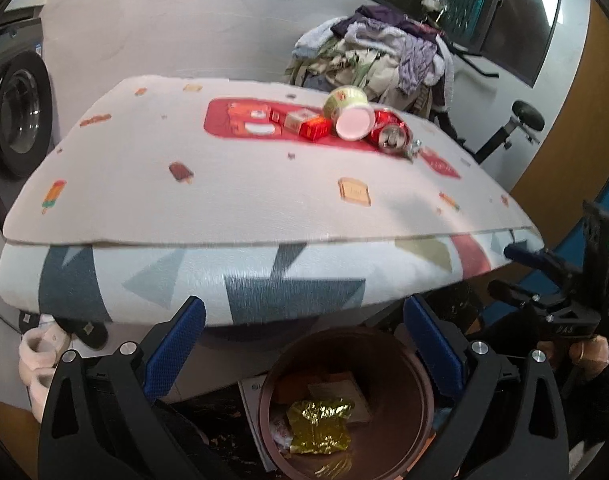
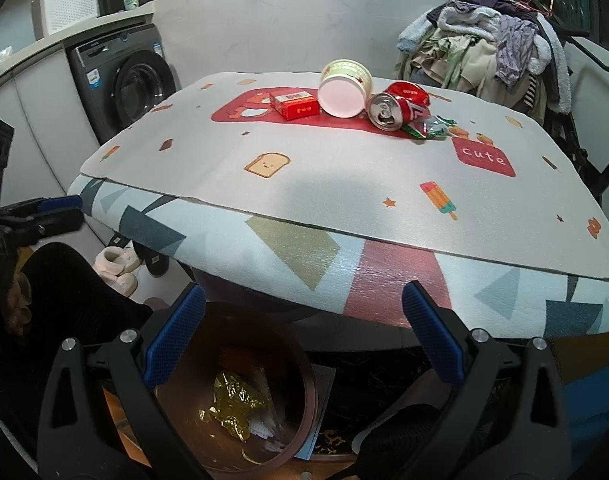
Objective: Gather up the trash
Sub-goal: 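Move both tools back over the table toward the remaining trash, then grasp the green yogurt cup with the right tool and lift it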
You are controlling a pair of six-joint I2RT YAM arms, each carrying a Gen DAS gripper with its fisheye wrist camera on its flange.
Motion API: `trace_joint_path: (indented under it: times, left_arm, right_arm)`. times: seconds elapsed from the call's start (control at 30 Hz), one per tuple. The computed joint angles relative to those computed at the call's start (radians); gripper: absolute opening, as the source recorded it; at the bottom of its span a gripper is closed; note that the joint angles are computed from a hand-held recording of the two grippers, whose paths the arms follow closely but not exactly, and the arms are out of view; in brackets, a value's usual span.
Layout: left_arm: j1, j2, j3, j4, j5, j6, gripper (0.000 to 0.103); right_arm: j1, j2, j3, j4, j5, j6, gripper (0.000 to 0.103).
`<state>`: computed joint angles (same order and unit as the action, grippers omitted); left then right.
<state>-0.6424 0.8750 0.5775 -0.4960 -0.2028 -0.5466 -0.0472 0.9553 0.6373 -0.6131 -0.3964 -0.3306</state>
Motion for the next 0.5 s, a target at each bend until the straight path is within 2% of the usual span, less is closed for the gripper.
trace_joint_path:
  times: [0.1, 0.23, 0.5]
  left_arm:
    - [0.047, 0.025, 0.058, -0.018, 0.005, 0.057, 0.097]
    - [0.129, 0.087, 0.158, -0.031, 0.032, 0.140, 0.097]
    - [0.334, 0.276, 0.376, -0.040, 0.140, 0.254, 0.097]
  right_arm:
    - [-0.011, 0.037, 0.034, -0.007, -0.003, 0.011, 0.097]
    - [0.026, 0.101, 0.115, 0.008, 0.049, 0.053, 0.097]
    - [0.112, 0.387, 0.452, -0.001, 0.155, 0.173, 0.097]
